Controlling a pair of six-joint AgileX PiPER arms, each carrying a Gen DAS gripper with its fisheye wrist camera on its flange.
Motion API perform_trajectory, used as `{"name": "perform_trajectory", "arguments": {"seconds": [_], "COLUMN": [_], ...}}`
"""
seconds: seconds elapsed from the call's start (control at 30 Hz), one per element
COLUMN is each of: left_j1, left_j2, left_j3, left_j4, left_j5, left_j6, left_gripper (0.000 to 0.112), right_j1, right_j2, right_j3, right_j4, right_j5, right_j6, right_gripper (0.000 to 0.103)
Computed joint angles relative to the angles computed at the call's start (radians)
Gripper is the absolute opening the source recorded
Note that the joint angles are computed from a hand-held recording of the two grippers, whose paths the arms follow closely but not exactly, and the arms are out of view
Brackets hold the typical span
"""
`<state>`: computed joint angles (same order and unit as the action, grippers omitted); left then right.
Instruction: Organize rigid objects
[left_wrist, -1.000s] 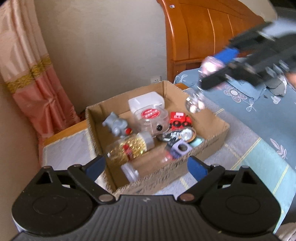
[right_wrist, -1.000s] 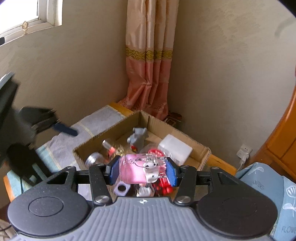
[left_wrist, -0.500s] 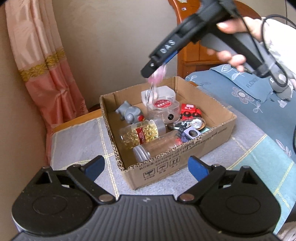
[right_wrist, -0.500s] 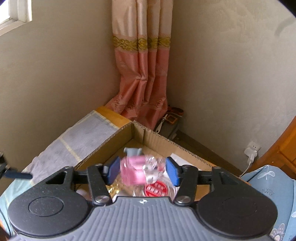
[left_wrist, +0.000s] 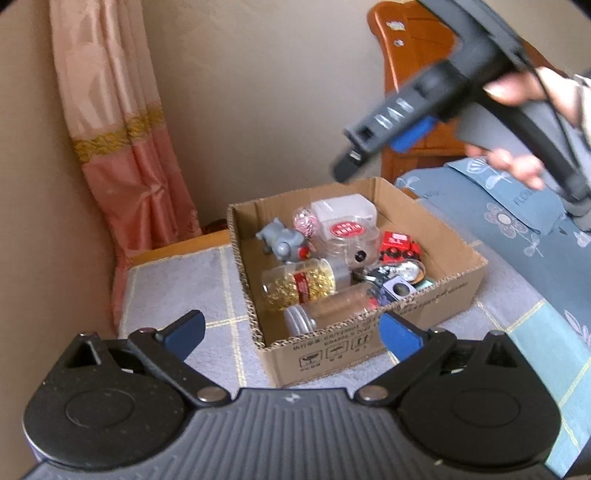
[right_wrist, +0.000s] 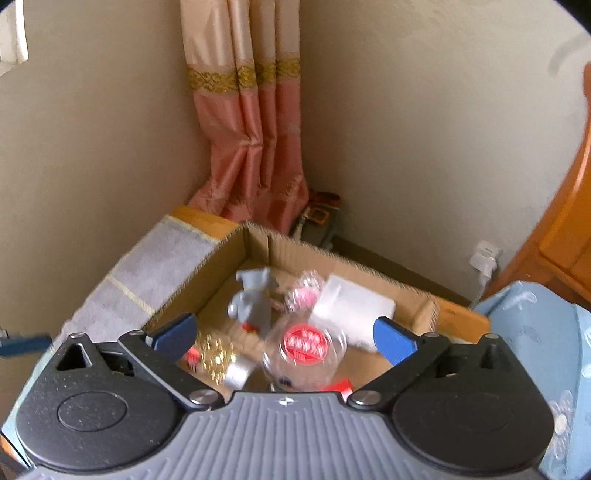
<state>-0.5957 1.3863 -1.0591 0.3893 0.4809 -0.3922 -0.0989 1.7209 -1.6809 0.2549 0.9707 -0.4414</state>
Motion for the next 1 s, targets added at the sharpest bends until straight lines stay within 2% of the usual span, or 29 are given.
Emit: {"name": "perform_trajectory", "arguments": {"seconds": [0.17,0.3,0.43,0.53,0.63,0.8,1.0], "left_j1": [-0.031,-0.085,-0.192,-0.277,-0.35,-0.436,-0.523], "left_j2": [-0.036,-0.053,-0.043,-0.044,-0.064,-0.089,-0.097], "left_j3": [0.037,0.067,0.077,0.082,0.097,0.088,0.044], "left_j4": [0.139,0.254,0.409,0.465,0.492,0.449,0.438], "left_j5": [-0.002,0.037,0.18,0.304,0.386,0.469,0.59], "left_j6": [-0.166,-0.33,-0.556,-0.685,-0.782,-0.814,-0.83], "left_gripper": [0.101,0.101,0.101,0.101,0.101,0.101,0.101], "right_j1": [0.033,0.049,0.066,0.07,0.13,0.209,0.277], "right_j2": [-0.159,-0.33,-0.491,-0.6,-0.705,-0.822,-0.925], "right_j3": [0.22,0.463,0.669,0.78,0.877,0.969,0.99], "right_j4": [-0.128,-0.183,-0.254,-0.27,-0.381,-0.468,-0.526], "right_j5": [-0.062,-0.176,-0.265,-0.263,-0.239,-0.188,-0.118], "right_j6": [0.115,0.209,0.358,0.474,0.656,0.795,0.894], "right_gripper": [0.103,0.103,0.103,0.103,0.103,0.103,0.103]}}
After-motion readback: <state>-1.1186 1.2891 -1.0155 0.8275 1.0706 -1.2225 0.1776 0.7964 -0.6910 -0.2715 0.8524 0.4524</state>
